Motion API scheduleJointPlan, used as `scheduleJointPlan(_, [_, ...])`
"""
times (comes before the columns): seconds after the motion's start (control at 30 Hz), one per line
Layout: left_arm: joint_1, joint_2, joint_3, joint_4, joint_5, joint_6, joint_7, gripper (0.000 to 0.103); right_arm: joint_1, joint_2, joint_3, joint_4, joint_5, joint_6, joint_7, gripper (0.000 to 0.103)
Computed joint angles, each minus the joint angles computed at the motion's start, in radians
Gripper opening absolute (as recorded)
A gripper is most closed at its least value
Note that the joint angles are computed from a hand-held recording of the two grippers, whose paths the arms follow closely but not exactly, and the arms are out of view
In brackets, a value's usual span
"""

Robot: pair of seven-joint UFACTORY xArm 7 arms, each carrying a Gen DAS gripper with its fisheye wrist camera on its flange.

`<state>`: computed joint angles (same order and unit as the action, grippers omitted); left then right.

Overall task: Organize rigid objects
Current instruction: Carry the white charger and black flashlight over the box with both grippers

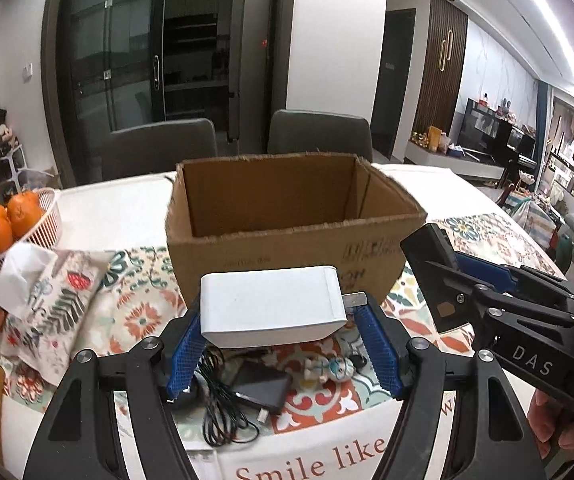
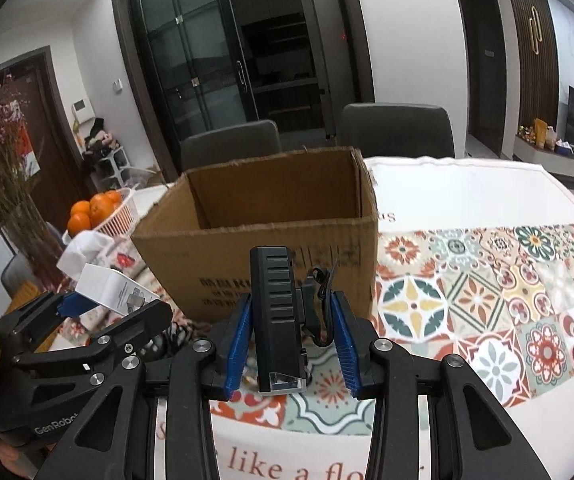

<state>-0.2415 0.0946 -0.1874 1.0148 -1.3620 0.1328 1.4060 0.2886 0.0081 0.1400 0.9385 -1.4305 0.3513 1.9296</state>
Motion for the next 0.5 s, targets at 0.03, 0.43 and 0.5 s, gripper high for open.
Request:
scheduleJointPlan(0.03, [0.001,0.000,0.002,0.004,0.011,0.003,-0.008,0.071,0.000,0.000,0.000,0.005,-0.007,0.001,0.004,0.040])
scheduleJointPlan(0.43, [0.026,0.015,0.003,0.070,0.255,0.022,-0.228,0.071,0.000,0.010,-0.004,0.089,0.041,0.034,-0.095,0.040])
scheduleJointPlan(0.5, [0.032,0.023,-0.002,0.087,0.292,0.019,-0.252,0.071,0.001,0.017,-0.005,0.107,0.047,0.040,-0.109,0.040])
